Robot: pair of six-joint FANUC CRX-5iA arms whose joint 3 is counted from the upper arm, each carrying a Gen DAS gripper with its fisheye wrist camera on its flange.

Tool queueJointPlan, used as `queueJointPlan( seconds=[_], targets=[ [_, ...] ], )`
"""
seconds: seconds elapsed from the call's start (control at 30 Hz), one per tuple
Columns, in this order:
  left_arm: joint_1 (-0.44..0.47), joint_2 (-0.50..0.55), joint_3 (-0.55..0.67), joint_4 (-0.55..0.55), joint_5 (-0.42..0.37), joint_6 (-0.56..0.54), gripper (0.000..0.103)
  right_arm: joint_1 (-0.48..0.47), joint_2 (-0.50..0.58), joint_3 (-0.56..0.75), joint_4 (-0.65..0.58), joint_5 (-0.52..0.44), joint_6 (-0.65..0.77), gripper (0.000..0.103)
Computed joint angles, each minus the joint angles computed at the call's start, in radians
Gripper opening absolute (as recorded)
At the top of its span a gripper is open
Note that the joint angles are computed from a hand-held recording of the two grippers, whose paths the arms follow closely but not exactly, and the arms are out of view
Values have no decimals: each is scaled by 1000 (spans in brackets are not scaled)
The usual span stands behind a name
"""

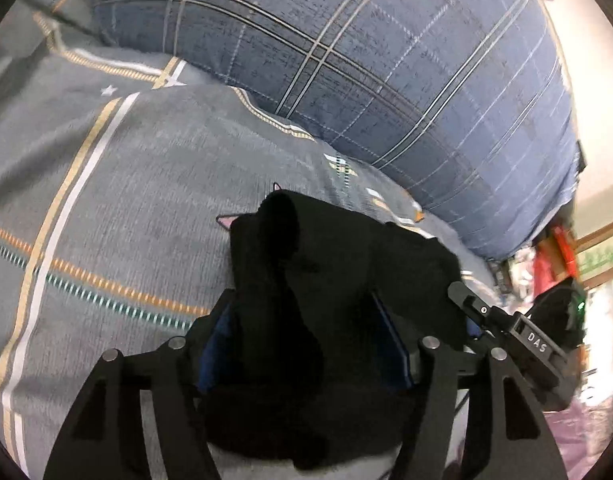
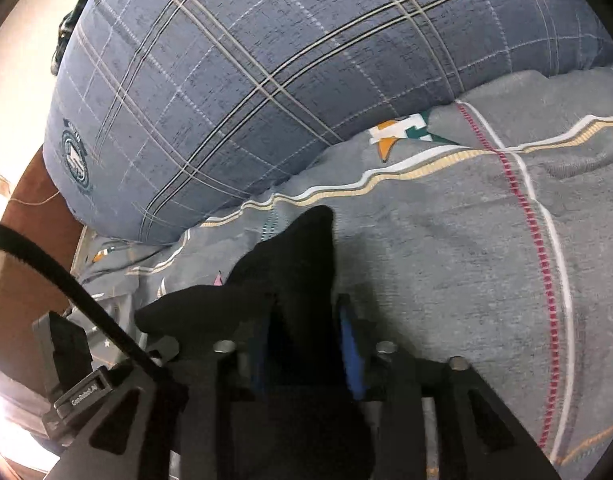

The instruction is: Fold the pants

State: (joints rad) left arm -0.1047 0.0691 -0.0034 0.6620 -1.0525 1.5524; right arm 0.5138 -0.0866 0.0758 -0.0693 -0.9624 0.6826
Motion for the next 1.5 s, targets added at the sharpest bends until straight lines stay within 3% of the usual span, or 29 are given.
queueJointPlan(
  seconds=[0.1,0.17,0.23,0.3,0.43,0.5,0.6,0.63,0.77,0.97,1.03,1.13,1.2,1.3,1.33,1.37,1.4,1.43,1.47,1.5],
  targets=[
    [39,-75,-44,33,13,-41,64,59,-93,-90,158,55,-101,53],
    [52,-120,-63,64,46,-69,64,84,-140,-125,202,89,-119,53],
    [48,-117,-57,125,59,-92,68,80,-156,-117,140,131,-82,57],
    [27,-87,-29,154,66,-104,72,41,-130,-69,-8,151,5,60],
    [-13,29,88,20,25,16,75,-48,-40,14,-221,144,72,72],
    [-10,67,94,-28,11,73,74,-84,-7,20,-275,142,56,73],
    [-1,49,34,29,54,21,73,-123,39,26,-339,120,42,71],
    [3,47,38,35,43,7,73,-120,29,7,-336,151,33,71],
    [32,-1,33,15,17,-3,73,-53,-42,-50,-202,197,-3,72],
    [84,-232,-161,12,70,-38,74,161,-278,-275,102,267,-203,76],
    [98,-299,-225,-1,69,-18,74,264,-318,-320,223,194,-278,76],
    [107,-370,-305,-1,59,-20,74,432,-274,-338,503,-73,-397,69],
    [82,-379,-277,-138,42,26,75,476,-236,-356,614,-193,-424,59],
    [35,-354,-221,-390,-14,143,75,452,-217,-357,587,-245,-350,53],
    [45,-350,-227,-432,-39,160,70,470,-198,-349,625,-306,-316,54],
    [57,-377,-256,-421,-11,125,69,488,-166,-344,672,-397,-265,60],
    [51,-394,-251,-461,-15,127,69,494,-165,-345,687,-436,-260,78],
    [38,-391,-216,-547,-67,169,69,488,-176,-354,683,-464,-274,86],
    [42,-404,-218,-580,-80,193,69,467,-202,-365,663,-474,-300,87],
    [78,-435,-251,-561,-72,181,69,435,-243,-383,635,-474,-345,91]
  ],
)
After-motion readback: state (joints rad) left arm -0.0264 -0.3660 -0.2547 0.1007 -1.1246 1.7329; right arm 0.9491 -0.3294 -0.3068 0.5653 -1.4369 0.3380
